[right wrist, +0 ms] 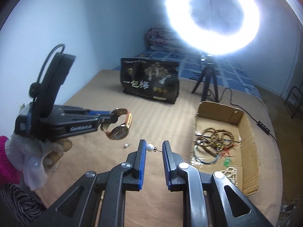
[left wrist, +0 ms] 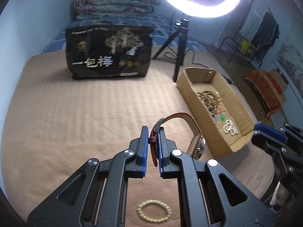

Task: Organize jewelry
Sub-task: 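Carry the watch toward the box with left tool while right tool sets the earring down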

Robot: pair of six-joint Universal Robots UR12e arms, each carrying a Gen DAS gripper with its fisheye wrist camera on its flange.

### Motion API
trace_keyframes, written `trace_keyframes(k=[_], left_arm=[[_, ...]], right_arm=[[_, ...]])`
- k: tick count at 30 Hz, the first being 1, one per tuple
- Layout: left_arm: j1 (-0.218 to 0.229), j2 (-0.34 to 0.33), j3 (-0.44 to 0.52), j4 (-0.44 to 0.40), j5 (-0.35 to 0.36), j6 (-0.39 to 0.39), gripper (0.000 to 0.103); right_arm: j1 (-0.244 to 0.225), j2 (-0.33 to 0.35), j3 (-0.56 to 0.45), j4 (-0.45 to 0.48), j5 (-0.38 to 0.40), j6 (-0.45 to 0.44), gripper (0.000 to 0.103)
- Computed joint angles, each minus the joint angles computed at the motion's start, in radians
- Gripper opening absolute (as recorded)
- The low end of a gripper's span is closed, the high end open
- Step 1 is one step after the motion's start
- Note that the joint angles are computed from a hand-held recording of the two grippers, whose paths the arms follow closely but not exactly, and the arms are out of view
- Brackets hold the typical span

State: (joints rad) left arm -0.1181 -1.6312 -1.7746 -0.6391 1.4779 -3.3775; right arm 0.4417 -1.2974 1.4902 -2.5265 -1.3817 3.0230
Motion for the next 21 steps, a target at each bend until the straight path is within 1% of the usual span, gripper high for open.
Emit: trace_keyframes(k=[9,14,21], left_arm=[[-0.042,-0.031,0.038,0.019,-0.011,0.009,0.007],[-0.062,-0.044,0.053,0.025,-0.016,0.017,0.007],[-0.088,-0.074,0.082,0.035,-0.03,0.011,0.007]], right_arm=[[-0.053,-0.008,0.004,-0.038,-0.002,0.068,0.016],[-0.077,-0.014,0.014,-0.068,0.004,0.088,0.016],[-0.092,-0.014,0.017,-0.079,-0.016,0.102,0.016]])
